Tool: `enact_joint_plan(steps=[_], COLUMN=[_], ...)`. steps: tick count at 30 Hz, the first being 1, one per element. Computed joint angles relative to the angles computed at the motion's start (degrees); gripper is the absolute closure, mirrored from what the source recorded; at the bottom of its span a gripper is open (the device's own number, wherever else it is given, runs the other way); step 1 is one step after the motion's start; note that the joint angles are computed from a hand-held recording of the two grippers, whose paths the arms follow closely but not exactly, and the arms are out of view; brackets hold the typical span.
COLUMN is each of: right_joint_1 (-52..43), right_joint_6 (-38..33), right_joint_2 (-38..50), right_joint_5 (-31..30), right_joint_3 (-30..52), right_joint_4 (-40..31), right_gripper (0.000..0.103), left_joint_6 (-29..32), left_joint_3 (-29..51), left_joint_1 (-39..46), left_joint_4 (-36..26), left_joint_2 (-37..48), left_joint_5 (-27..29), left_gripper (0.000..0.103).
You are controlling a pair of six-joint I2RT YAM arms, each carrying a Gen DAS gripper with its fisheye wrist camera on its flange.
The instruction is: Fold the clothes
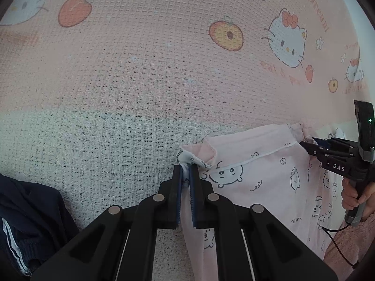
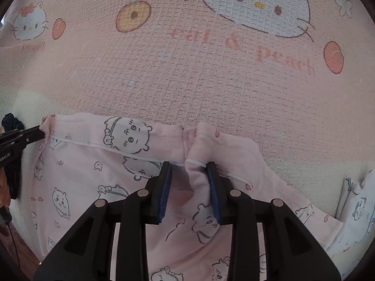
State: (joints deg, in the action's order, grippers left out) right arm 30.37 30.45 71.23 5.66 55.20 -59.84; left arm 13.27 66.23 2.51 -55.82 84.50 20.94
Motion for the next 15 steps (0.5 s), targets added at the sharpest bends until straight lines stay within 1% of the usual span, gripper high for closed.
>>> enact_joint_plan(steps=[2,5,9,10,11,13,15], right_joint_1=[1.77,5.15,5.92,5.48,4.27,-1.44,-5.4], right_joint_6=[-0.23,-3.42,-2.54,-0.38,0.09,-1.32,-1.25], right_joint_2=[0.61,2.14,4.6,5.22,4.57,-2.77,-9.49], right_joint_5=[3.34,9.36,18.51,22.34,24.77,18.19,12.07], right_joint_3=[0.49,0.87,2.7,2.62,1.46,-1.02,-0.6], right_joint_4=[-1.89,-3.56,-8.2,-10.7,-12.01,-10.75,-11.02], right_gripper=[0.073,0.068,0.068,0.068,0.068,0.068,0.068], left_joint_6=[-0.12,-0.55,-2.81,-3.21,-3.36,-3.55,-2.54], left_joint_3=[-0.35,-1.09,-0.76,-0.7,-0.58,-0.29,-0.22], left_joint_1=[-0.51,-1.85,-4.48,-4.53,-4.53,-4.53,-3.32], left_joint_4=[0.46,1.48,2.46,2.54,2.53,2.44,1.67], left_joint_2=[-0.2,-0.67,-0.02,0.18,0.35,0.7,0.49], left_joint_5=[-0.73,-2.29,-3.97,-3.78,-3.62,-3.38,-2.83], left_gripper=[0.096,0.096,0.096,0.096,0.096,0.096,0.096])
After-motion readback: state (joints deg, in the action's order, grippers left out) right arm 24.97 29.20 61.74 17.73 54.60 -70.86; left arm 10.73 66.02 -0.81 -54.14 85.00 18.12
